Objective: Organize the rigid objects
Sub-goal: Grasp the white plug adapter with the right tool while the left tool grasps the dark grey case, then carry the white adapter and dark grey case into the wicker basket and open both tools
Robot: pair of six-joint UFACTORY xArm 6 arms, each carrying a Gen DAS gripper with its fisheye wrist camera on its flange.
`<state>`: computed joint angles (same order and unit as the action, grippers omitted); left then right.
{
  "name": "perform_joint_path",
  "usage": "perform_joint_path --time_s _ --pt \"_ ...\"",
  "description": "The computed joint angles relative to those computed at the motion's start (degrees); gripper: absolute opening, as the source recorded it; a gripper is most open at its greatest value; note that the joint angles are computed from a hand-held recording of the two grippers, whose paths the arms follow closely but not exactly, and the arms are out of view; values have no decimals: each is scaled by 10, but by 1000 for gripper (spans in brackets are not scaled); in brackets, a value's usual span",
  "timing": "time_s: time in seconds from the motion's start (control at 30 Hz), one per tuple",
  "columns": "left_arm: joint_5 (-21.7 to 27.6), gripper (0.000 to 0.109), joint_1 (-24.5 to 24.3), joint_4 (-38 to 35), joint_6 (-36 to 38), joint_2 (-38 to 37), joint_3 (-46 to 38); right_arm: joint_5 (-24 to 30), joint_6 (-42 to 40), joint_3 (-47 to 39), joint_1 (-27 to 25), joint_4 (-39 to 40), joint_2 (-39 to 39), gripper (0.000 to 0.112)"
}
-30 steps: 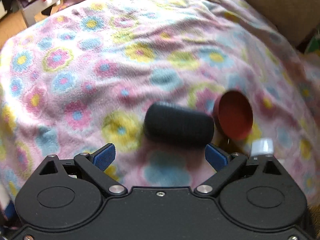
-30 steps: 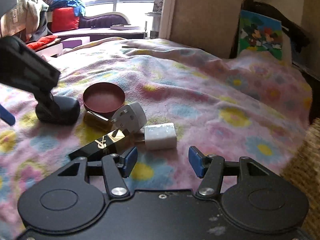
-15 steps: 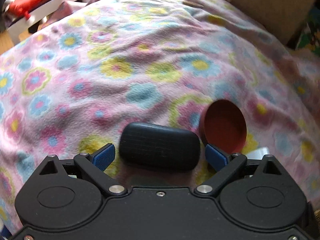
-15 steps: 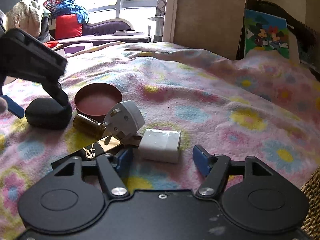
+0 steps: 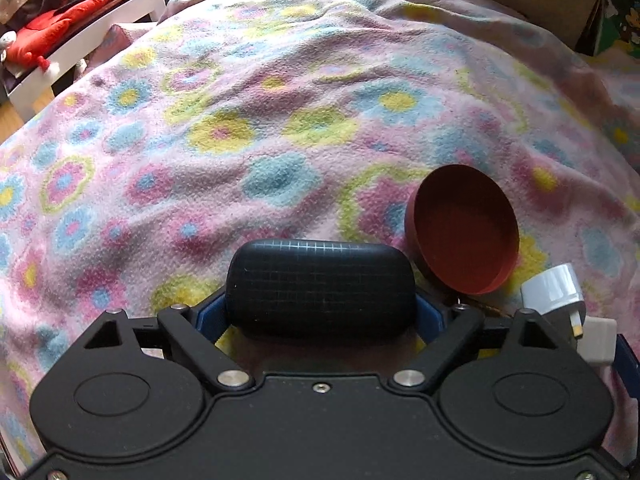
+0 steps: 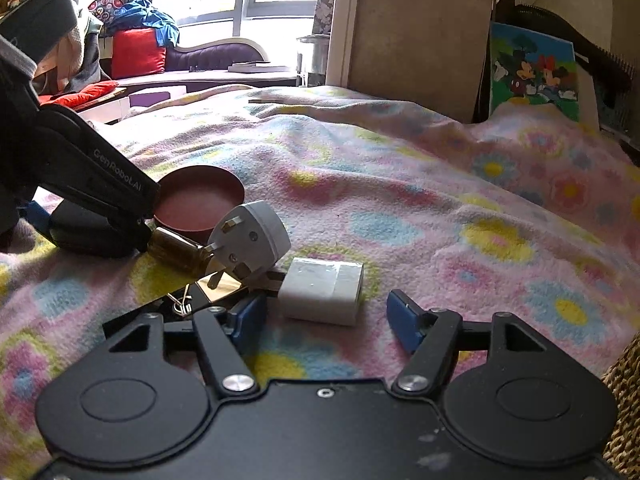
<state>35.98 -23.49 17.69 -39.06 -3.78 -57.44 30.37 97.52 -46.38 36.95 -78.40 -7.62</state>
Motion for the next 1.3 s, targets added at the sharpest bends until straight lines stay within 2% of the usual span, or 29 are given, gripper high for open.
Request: perform_joint_path --time_s 0.1,0.13,0.3,0.4,0.7,0.83,0.97,1.1,1.3 --pt "16 85 -7 1 -13 -10 1 2 4 0 3 -9 -1 45" --pt "21 85 -9 2 -16 -14 2 4 4 0 4 -9 -1 44" --pt "46 85 -24 18 -36 -47 13 -1 11 6 0 -3 -11 44" --pt "53 85 -31 27 -42 -75 23 30 0 14 15 30 -26 43" --pt "73 85 -45 34 -47 -126 36 144 -111 77 134 247 -152 43" --pt "73 85 -56 37 -43 -155 55 171 -127 100 184 285 -221 43" --pt "76 85 -73 52 -45 -195 78 225 -123 100 243 267 -300 43" --pt "87 85 -101 67 -51 -235 98 303 -113 84 297 236 -380 43" --pt "125 85 -177 93 -77 -266 96 510 -107 40 390 205 -441 43"
